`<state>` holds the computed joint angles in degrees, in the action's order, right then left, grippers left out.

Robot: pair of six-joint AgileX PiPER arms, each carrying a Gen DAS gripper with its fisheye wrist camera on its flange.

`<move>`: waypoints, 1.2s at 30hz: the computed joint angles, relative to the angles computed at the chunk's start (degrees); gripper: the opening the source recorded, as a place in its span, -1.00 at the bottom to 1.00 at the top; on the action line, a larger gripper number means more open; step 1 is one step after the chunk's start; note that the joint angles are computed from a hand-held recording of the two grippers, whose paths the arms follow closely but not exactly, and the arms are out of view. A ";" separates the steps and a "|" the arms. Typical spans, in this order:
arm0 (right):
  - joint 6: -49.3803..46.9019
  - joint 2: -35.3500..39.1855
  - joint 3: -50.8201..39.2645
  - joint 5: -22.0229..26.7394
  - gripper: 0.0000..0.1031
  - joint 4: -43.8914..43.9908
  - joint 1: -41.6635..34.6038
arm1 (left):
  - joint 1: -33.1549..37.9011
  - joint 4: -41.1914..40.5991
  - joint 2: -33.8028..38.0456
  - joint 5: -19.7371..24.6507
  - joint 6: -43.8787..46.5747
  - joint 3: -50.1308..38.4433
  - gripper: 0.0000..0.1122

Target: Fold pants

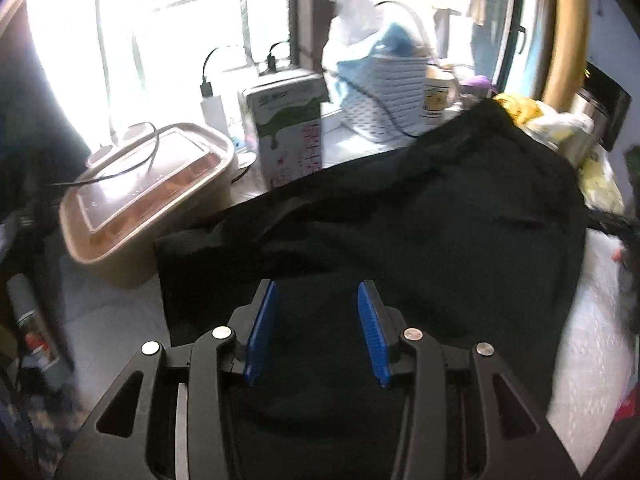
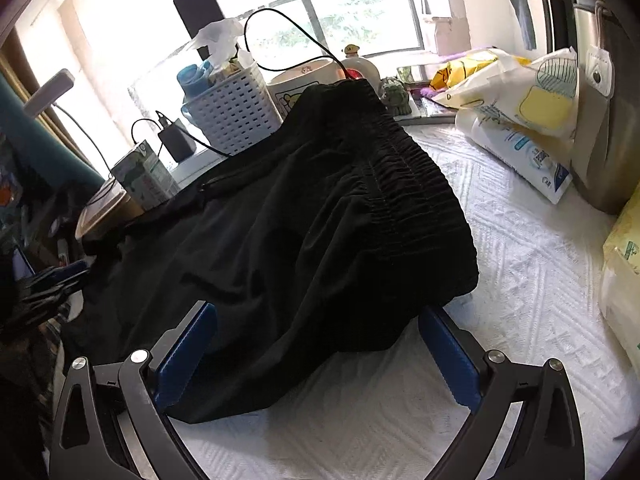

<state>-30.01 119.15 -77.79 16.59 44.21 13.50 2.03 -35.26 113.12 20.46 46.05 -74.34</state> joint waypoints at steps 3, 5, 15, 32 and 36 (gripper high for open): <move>-1.73 -0.52 1.38 1.74 0.97 2.52 -1.18 | 0.87 9.62 6.49 3.54 -12.13 -8.50 -0.26; -4.29 -1.41 3.23 1.63 0.97 5.36 -1.72 | 1.66 12.95 8.73 4.67 -17.40 -11.81 -0.26; -9.76 1.79 -0.83 1.86 0.97 14.78 -2.12 | 6.41 -5.55 -5.94 -2.51 -2.62 3.00 0.07; -15.31 11.04 -10.01 11.33 -0.53 41.63 -8.01 | 10.77 -15.54 -20.82 -6.18 5.53 24.74 0.12; -16.92 7.81 -7.06 7.37 -0.70 41.38 -7.32 | 11.60 -18.07 -23.59 -5.86 8.12 27.58 0.12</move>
<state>-46.93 126.97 -84.85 23.96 85.59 6.18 13.63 -53.34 89.52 14.61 54.17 -46.76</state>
